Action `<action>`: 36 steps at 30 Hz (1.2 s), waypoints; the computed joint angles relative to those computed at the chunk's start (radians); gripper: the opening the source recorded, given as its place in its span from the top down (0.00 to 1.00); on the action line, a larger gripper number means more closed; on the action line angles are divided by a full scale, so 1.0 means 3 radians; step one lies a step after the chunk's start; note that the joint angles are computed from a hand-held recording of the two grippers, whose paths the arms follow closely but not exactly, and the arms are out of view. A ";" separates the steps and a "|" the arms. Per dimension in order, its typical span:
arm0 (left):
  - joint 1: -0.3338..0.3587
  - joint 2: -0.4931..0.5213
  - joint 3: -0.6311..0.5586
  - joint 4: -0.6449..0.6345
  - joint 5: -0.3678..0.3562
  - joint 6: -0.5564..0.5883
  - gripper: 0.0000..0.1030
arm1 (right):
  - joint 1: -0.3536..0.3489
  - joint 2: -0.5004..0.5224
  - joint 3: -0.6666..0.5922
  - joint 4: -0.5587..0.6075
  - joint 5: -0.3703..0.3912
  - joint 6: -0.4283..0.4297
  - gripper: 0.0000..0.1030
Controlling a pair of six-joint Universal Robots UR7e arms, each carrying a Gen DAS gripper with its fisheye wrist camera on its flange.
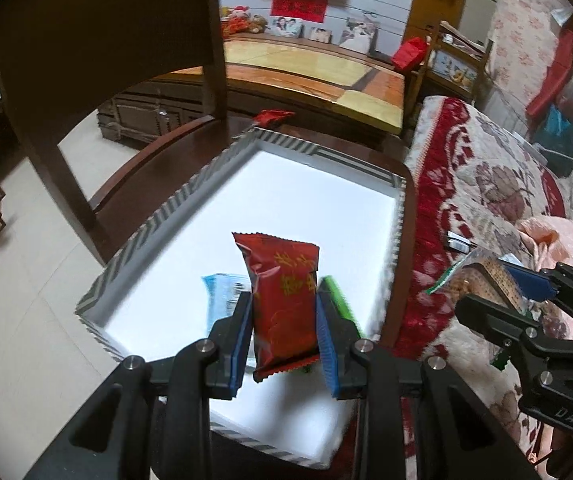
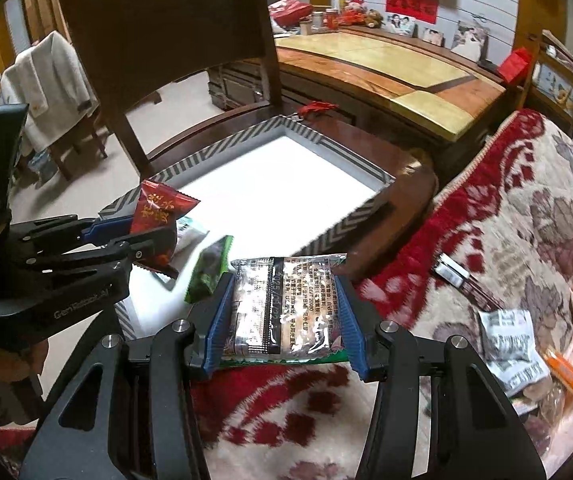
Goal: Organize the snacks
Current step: 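Carry the red packet with the left gripper while the right carries the cookie packet to the tray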
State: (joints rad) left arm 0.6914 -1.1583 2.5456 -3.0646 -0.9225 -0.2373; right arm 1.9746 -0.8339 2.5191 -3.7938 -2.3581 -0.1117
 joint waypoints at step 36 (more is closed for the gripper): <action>0.0522 0.0365 -0.0390 -0.0081 0.0213 0.0221 0.68 | -0.0458 0.0495 -0.0915 0.0665 0.0405 -0.0283 0.53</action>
